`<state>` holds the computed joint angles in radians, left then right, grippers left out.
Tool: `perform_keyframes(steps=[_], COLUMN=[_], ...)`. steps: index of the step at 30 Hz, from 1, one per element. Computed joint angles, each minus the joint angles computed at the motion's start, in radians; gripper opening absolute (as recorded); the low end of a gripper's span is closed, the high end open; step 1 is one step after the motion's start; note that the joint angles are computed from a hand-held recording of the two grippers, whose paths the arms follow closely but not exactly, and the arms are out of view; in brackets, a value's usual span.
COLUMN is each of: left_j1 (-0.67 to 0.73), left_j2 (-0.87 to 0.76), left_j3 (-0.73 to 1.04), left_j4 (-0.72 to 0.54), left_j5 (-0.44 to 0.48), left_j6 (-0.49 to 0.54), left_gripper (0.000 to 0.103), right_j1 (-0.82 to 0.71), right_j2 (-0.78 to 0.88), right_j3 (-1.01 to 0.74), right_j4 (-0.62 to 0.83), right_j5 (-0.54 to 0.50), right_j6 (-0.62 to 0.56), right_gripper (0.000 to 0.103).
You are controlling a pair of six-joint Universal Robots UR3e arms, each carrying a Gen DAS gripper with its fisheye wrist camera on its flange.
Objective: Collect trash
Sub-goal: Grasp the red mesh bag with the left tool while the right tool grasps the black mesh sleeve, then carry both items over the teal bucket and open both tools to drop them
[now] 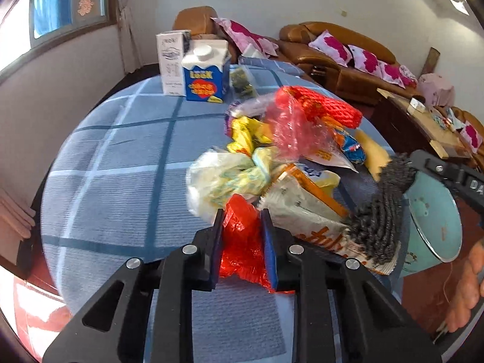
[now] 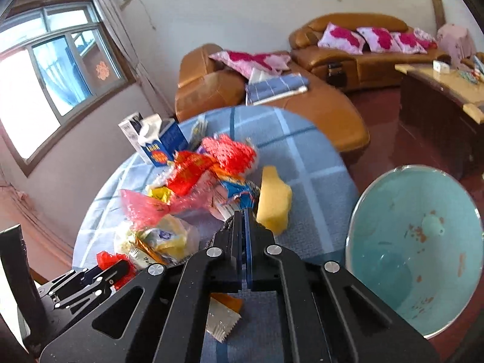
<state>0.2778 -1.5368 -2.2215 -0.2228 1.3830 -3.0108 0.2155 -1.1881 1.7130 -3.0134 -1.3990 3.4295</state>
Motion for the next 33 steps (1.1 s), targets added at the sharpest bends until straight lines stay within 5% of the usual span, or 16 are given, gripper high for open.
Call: perform_keyframes(steps=[15,33], left_j1=[0.010,-0.479], left_j2=[0.167,-0.295], left_j3=[0.015,0.497], left_j4=[-0.022,-0.004], left_j5=[-0.008,0.068], left_j6=[-0.015,-0.118], left_gripper=[0.022,0.022], right_j1=[-0.107,-0.374], right_j2=[-0.176,-0.351], right_j3=[0.180,0.448], right_j4=[-0.169,-0.217], right_j5=[-0.041,-0.129], right_j6=[0.017,-0.061], right_gripper=[0.002,0.002])
